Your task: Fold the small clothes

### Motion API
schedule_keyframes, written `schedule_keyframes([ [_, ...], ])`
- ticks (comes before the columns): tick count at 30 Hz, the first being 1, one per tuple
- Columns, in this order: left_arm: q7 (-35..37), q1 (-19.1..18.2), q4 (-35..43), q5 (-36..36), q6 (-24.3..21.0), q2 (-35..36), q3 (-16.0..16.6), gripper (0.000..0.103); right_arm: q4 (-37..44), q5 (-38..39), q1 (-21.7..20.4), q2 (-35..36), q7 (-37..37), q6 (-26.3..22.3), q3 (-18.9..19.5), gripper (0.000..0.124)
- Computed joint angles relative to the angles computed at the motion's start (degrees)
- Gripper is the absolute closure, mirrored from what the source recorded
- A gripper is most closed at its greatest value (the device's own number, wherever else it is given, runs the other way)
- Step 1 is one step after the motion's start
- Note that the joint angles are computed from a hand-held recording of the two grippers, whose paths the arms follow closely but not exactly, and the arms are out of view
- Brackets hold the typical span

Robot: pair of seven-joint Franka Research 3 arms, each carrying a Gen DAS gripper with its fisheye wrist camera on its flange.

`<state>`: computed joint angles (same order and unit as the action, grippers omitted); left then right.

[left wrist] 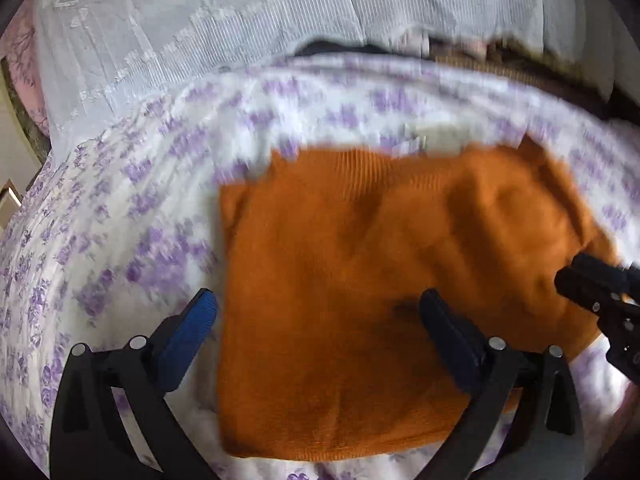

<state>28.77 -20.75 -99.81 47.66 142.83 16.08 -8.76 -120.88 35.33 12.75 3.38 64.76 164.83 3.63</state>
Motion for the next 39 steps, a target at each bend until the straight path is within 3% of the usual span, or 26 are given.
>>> schedule_keyframes([
  [4,-0.6,-1.5,8.1,2.6,-5.7,3.8,0.9,0.004,5.2,-5.2,0.2,2.6,5.1,0.5,-0.8,0.082],
  [7,3.6,-2.1,15.7,-0.6,-9.7,9.5,1.1,0.004,13.3,-5.3,-1.7,8.0,7.9,-5.1,0.3,0.082],
  [9,4.3,-2.9,18.5,-1.4,-11.8,12.4,2.1,0.004,16.5,-7.2,-0.6,11.1,11.1,-7.3,-1.0,0.081],
  [13,3.7,-2.0,16.1,-3.5,-7.7,12.4,3.0,0.004,14.8,-9.6,-0.6,12.3,8.5,-3.1,-0.3,0.081],
  [16,1.7,-1.4,9.7,-3.2,-2.6,7.7,3.0,0.004,11.2,-2.8,-3.0,8.9,4.5,-0.8,2.7,0.081],
  [18,3.4,0.1,5.2,-5.0,1.5,4.8,1.6,0.004,8.7,-2.4,-2.5,6.6,3.2,-0.1,2.5,0.080],
  [21,3.2,-1.2,1.7,-2.0,0.0,2.5,1.5,0.004,2.8,-4.0,-0.8,2.4,2.5,1.0,1.8,0.070],
  [24,2.7,-2.1,2.1,0.7,-2.2,3.3,1.3,0.004,-2.0,-20.1,2.4,0.8,11.5,3.6,-0.9,0.065],
  [26,1.2,-2.4,1.8,1.5,-2.8,2.7,1.4,0.004,-1.9,-24.0,3.2,0.7,14.7,3.7,-1.9,0.065],
  [28,-2.1,-2.1,-1.0,2.8,-0.9,0.1,1.3,0.004,-2.9,-12.6,0.6,-1.0,7.4,5.1,1.0,0.065],
  [31,-3.9,-0.5,-4.7,3.2,4.5,-2.7,0.4,0.004,-4.5,-7.1,0.6,-2.6,5.7,6.3,-0.1,0.065],
  [35,3.2,-1.5,1.0,0.7,-3.6,2.6,-1.2,0.004,-2.9,-0.6,-0.4,-1.4,2.3,1.1,-0.9,0.065],
  [37,1.4,-2.4,0.5,2.2,-3.3,2.0,-0.3,0.004,-3.5,0.8,-0.3,-2.0,0.9,2.3,-0.6,0.065],
  [39,-0.7,-2.3,-1.3,3.5,-1.2,0.2,0.0,0.004,-3.6,12.7,-0.4,-3.5,-8.0,2.4,-0.3,0.065],
])
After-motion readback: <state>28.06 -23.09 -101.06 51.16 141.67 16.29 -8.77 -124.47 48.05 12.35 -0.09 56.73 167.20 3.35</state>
